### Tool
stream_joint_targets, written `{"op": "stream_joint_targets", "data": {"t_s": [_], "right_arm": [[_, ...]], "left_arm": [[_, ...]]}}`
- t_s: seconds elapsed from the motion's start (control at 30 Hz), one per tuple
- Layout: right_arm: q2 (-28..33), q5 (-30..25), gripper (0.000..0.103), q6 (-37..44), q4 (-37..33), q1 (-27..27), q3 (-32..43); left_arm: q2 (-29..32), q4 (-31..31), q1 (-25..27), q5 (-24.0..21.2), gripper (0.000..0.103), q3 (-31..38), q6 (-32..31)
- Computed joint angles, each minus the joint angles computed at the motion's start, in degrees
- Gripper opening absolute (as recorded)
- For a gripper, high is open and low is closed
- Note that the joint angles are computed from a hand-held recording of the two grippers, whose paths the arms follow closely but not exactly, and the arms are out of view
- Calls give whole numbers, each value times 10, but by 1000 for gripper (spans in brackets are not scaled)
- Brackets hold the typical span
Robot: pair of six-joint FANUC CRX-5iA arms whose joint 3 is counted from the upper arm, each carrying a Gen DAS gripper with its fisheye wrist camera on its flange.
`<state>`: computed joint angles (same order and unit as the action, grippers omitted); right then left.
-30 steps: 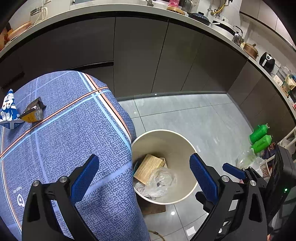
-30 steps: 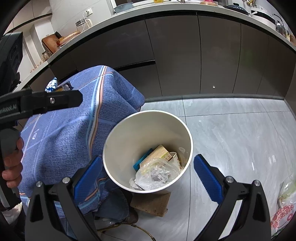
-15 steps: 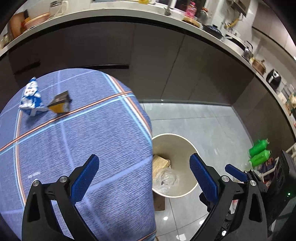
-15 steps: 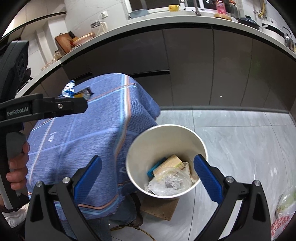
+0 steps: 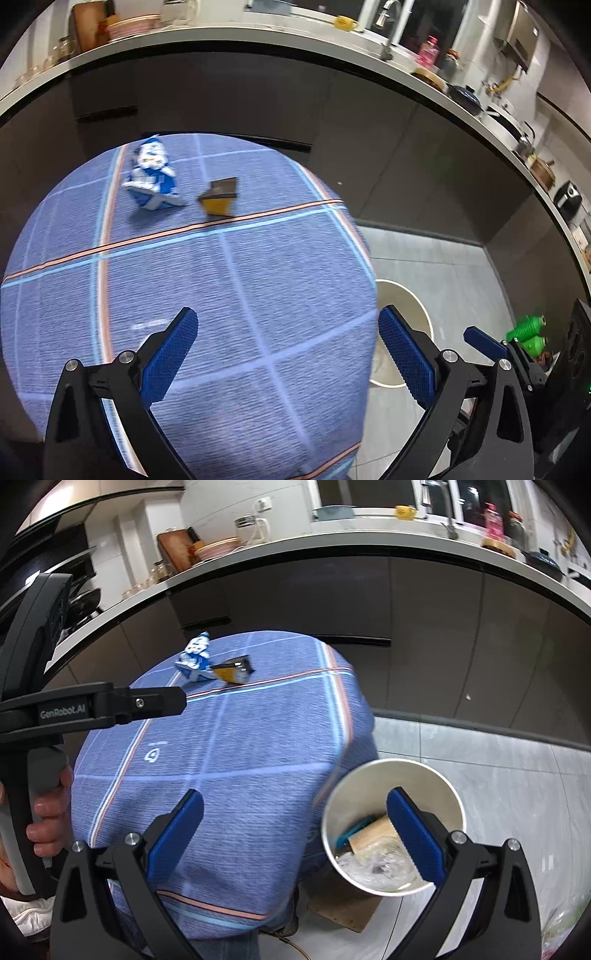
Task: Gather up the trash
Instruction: 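Move both tools back over the table toward the snack bag and foil wrapper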
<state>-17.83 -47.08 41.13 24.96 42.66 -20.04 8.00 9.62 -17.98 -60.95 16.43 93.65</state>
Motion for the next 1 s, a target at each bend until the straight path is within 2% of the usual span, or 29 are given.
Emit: {"op": "stream_joint_targets", "data": {"t_s": [0.27,0.5,0.73,1.0], "right_arm": [[50,3,100,55,-17,22,57],[119,6,100,95,-42,16,131],[194,18,100,166,-151,-27,233],[295,-35,100,191,-146,-41,336]], "left_arm": [[-35,-8,60,4,94,-39,-6],[-50,30,127,17,94,-69,-11],[-27,28,147,18,94,-42,-30],[43,5,144,2,94,40,-41]]}}
